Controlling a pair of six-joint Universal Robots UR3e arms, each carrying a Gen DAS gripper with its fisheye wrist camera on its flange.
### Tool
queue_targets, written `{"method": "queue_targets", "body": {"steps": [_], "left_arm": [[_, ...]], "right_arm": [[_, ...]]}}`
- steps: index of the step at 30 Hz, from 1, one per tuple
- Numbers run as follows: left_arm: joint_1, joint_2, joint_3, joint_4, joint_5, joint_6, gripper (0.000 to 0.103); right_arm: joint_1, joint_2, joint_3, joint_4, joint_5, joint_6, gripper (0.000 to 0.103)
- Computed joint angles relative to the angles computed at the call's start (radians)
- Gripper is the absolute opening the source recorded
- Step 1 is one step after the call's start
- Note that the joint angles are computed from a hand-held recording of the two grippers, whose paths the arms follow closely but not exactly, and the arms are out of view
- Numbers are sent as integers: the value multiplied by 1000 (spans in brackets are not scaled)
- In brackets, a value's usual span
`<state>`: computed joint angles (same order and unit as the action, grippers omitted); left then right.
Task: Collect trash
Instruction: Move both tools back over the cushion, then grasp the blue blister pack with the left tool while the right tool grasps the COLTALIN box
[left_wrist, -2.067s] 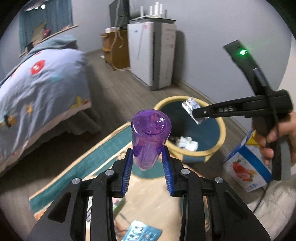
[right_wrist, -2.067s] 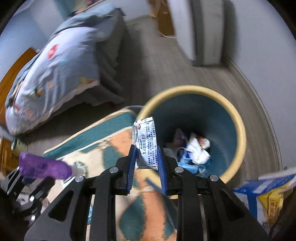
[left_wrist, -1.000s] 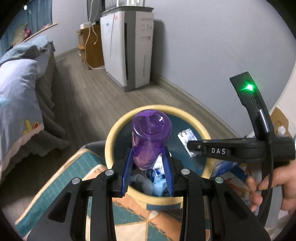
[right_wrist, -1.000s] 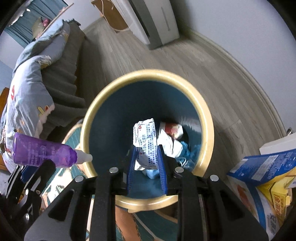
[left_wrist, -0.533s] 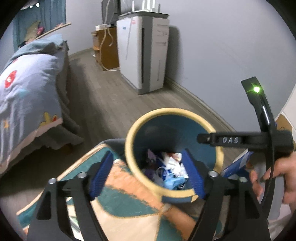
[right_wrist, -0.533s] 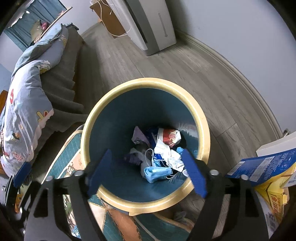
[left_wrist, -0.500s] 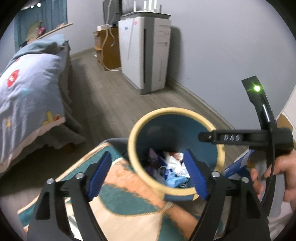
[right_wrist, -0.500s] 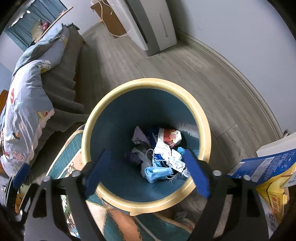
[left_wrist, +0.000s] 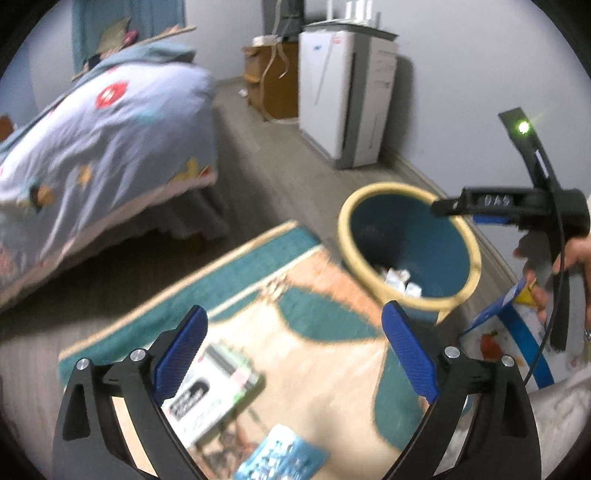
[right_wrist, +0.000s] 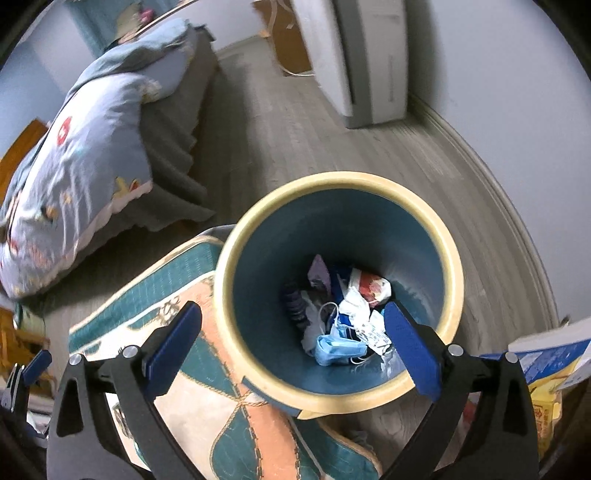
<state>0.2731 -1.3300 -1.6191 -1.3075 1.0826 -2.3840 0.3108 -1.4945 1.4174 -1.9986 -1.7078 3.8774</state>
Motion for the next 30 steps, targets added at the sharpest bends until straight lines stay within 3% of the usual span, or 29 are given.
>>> {"method": "queue_targets", "body": {"steps": [10,14,21,25,30], "left_arm": [[291,186,-154,-191,-12,284,95],[354,211,-208,-240,-8,383,95],[349,200,-267,-267,51,488,95],[293,215,-357,-209,139,568,95],[222,192,-434,-129,232,573,95]], "right_arm": [[157,187,-288,182,-82,-10,97],[214,241,-406,266,-114,42,97],[287,329,-538,320,-87,161,97],[320,406,-652,368,-86,152,97],[332,455,-726,428,-103,131,97]]}}
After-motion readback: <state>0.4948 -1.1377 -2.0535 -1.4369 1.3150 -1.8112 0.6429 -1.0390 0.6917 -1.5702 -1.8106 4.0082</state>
